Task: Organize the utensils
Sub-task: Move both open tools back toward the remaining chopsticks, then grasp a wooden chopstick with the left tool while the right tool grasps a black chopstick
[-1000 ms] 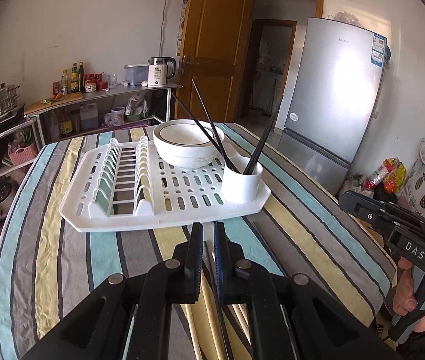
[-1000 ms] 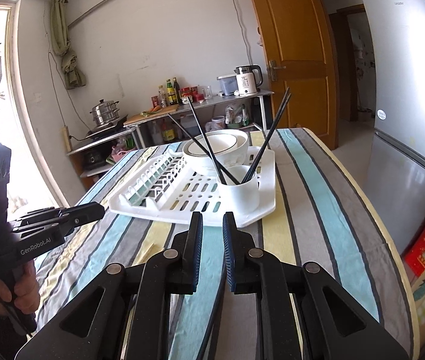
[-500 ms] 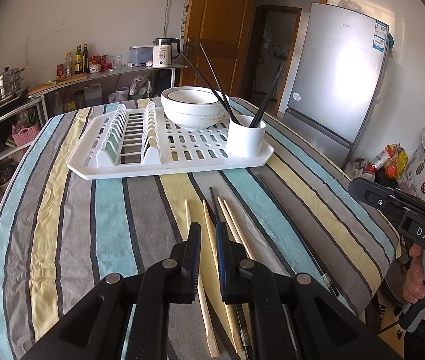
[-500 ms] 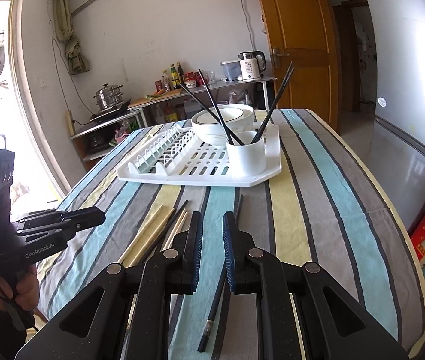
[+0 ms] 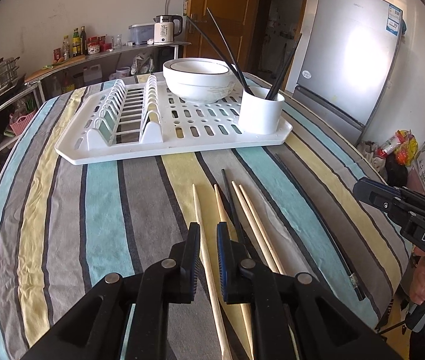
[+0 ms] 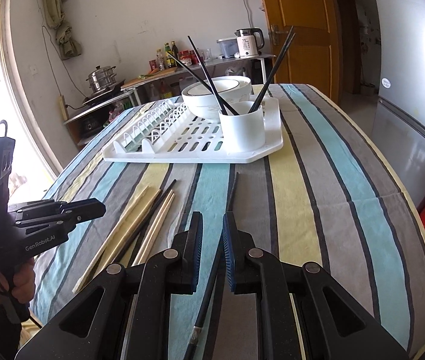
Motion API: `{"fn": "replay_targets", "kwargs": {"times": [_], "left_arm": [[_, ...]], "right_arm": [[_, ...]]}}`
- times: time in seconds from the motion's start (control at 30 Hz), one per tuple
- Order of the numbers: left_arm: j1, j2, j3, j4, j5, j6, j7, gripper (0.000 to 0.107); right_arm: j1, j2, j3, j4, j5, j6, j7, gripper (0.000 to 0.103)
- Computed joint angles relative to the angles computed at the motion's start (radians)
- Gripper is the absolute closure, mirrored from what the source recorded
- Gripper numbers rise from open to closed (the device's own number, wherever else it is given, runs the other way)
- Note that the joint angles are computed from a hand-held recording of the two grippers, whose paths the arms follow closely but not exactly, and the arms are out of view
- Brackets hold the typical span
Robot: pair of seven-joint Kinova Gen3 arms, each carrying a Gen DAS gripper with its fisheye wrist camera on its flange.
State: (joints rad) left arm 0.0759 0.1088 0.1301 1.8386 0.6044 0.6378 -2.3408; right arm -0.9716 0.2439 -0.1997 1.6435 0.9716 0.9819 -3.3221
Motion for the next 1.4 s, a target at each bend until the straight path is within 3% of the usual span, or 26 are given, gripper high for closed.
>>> {"fn": "replay_targets", "kwargs": {"times": [0.3, 0.5, 0.83, 1.0, 1.4], "left_arm": [[0.047, 0.114, 0.013, -0.098, -0.184, 0.007, 0.174, 0.097], [0.047, 0.136, 0.035, -0.118, -0.218, 0.005, 0.2, 0.093], [0.076, 0.136, 0.04, -0.107, -0.285, -0.049, 0.258, 0.093], [0.103, 0.122, 0.039, -0.072, -0.337, -0.113, 0.284, 0.093], [0.099, 0.121, 0.049, -0.068, -0.356, -0.125, 0.299, 0.097]], "right_arm": [[0.069, 0.056, 0.036, -0.054, -0.126, -0.059, 0.158, 0.089], [0.089, 0.097, 0.068, -0.101, -0.204, -0.073, 0.262, 0.089], [0.091, 0.17, 0.113, -0.213, -0.31, -0.014, 0.421, 0.089], [0.077, 0.191, 0.133, -0.249, -0.32, 0.019, 0.453, 0.089], [0.085, 0.182, 0.143, -0.241, -0.34, -0.001, 0.457, 0.096]]}}
